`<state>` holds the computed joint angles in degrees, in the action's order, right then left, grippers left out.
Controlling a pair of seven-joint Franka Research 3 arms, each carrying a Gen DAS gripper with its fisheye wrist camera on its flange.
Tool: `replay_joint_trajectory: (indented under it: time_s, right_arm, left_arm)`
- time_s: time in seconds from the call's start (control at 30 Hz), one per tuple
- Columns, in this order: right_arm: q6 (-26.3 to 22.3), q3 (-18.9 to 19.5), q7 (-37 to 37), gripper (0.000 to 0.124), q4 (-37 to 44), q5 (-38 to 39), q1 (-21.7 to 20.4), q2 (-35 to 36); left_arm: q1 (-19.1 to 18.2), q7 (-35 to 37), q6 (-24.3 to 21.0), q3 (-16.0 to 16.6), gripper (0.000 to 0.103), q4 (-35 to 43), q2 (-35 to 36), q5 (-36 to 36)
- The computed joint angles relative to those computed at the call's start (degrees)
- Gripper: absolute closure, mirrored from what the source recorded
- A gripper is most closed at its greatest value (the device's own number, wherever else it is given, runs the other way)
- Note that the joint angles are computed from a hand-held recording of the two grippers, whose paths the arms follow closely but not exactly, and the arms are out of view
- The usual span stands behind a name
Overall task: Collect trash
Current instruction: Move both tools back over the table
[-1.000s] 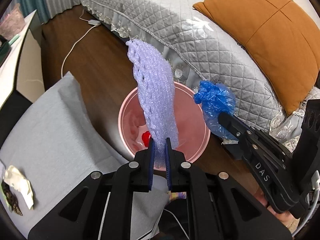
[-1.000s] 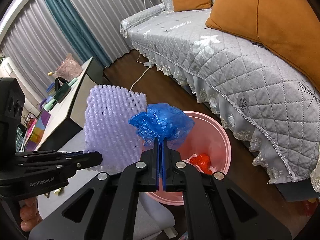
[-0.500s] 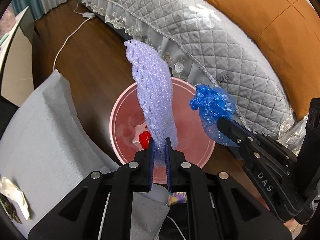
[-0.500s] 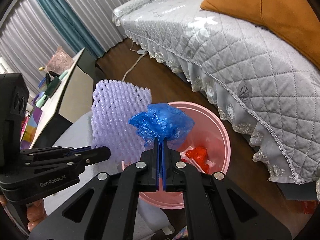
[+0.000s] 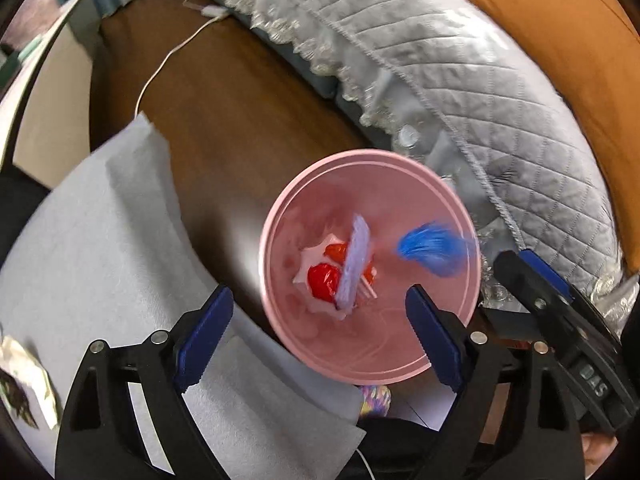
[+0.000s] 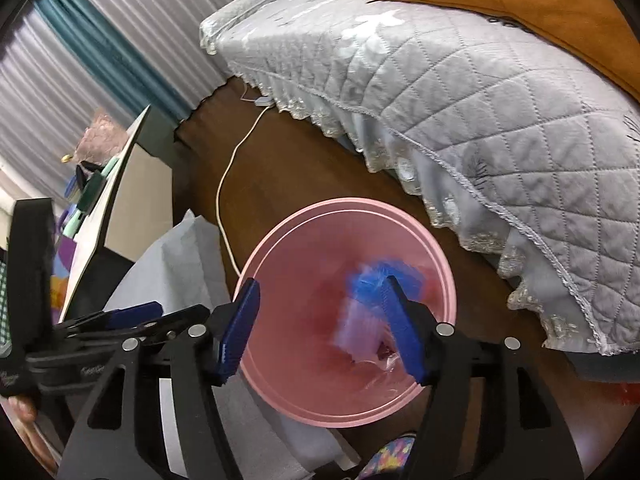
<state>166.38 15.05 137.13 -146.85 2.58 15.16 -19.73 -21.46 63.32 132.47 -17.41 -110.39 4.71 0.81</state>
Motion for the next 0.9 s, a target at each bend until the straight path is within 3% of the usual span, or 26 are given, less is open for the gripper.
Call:
replay_joint_trajectory:
  time_s: [0.2, 0.37, 0.5, 0.6, 0.73, 0.9]
  right_arm:
    - [0.46, 2.20, 3.11, 0.051, -0.14, -2.89, -2.11, -1.04]
    - [2.12, 4.75, 6.60, 0.050, -0.99, -5.07, -4.68, -3.35]
    - [0.26, 13.95, 15.63, 0.050, -1.21, -12.56, -12.96, -10.07]
    - [1.09, 19.09, 18.94, 0.050, -1.05, -16.86, -16.45, -15.13]
    - [-2.66, 23.97, 22.62, 0.050, 1.34, -18.19, -17.66, -18.48]
    - [-0.83, 29.34, 24.31, 0.050, 5.17, -20.09, -15.13, -17.60]
  left_arm:
    - [0.68, 0.07, 1.53, 0.48, 0.018, -5.35, -4.31, -2.91]
    - [0.61, 0.41, 2.64, 1.58, 0.018, -14.12, -13.01, -3.17]
    - [1.21, -0.06, 3.93, 3.22, 0.018, -22.15, -23.06, -1.79]
    - [2.12, -2.52, 4.81, 4.48, 0.018, -27.95, -31.27, 0.17]
    - [2.95, -4.57, 2.54, 6.11, 0.018, -32.86, -40.30, 2.08]
    - [2.84, -5.49, -0.49, 7.78, 0.018, -38.41, -51.65, 2.65]
